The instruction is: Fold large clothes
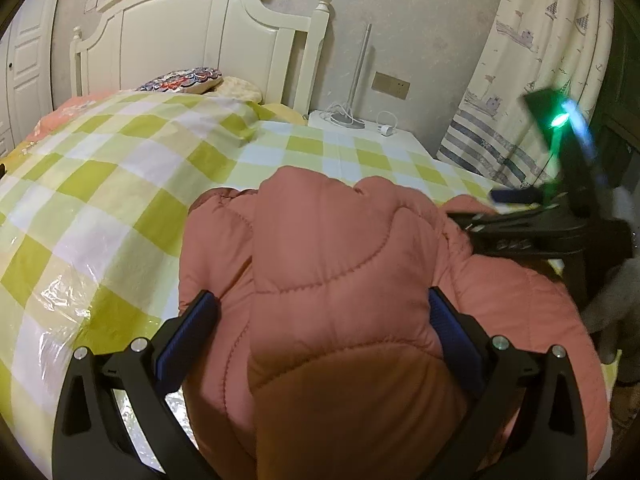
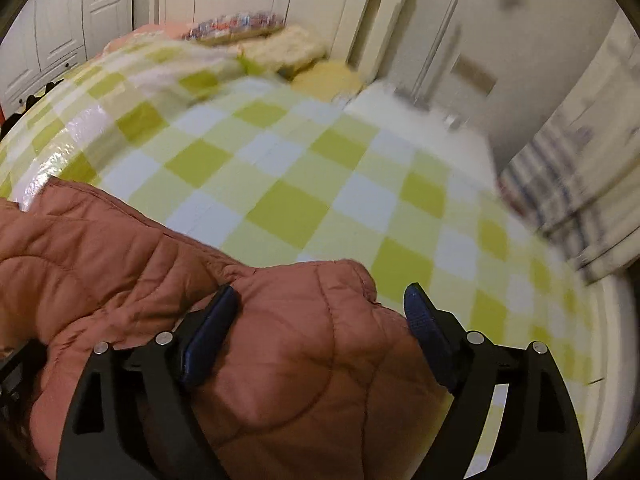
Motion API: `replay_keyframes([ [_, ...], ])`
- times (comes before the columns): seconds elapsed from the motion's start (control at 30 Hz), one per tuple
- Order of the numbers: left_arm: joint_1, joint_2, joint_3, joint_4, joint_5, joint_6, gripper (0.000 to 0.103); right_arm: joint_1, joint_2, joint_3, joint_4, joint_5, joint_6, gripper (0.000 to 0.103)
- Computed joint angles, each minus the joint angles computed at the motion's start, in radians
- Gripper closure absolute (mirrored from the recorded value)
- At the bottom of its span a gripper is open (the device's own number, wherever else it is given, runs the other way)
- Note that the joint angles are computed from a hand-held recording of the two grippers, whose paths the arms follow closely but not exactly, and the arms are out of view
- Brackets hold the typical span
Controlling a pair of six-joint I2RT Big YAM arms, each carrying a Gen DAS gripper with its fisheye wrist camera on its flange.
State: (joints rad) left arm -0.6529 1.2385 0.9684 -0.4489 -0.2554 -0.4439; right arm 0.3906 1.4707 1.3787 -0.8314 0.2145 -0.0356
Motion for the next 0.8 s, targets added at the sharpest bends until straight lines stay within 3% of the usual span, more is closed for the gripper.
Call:
replay_keyframes([
  [0.23,0.004,-0.031,-0.025,0.005,0.010,-0.019,0.002,0.021,-0.207,-0.140,0.117,-0.071,0.044,0.015],
  [0.3,0.021,-0.079,-0.055,0.005,0.057,-0.050,0.002,0.013,-0.280,-0.219,0.139,-0.108,0.084,0.014],
  [0.43,0.077,-0.195,-0.144,0.032,0.198,-0.106,0.002,-0.067,-0.412,-0.377,0.158,-0.303,0.212,0.011],
  [0.57,0.147,-0.240,-0.214,0.040,0.402,-0.133,0.002,-0.239,-0.472,-0.509,0.160,-0.724,0.394,0.011],
  [0.6,0.160,-0.247,-0.231,0.054,0.439,-0.141,0.002,-0.263,-0.478,-0.531,0.160,-0.791,0.410,0.008],
  [0.7,0.207,-0.232,-0.259,0.100,0.591,-0.186,0.002,-0.284,-0.489,-0.570,0.156,-0.913,0.397,0.004],
  [0.73,0.228,-0.203,-0.256,0.112,0.666,-0.210,0.002,-0.281,-0.489,-0.573,0.152,-0.924,0.389,0.004],
  [0.8,0.229,-0.172,-0.250,0.135,0.706,-0.227,0.002,-0.263,-0.499,-0.581,0.162,-0.907,0.380,0.004],
])
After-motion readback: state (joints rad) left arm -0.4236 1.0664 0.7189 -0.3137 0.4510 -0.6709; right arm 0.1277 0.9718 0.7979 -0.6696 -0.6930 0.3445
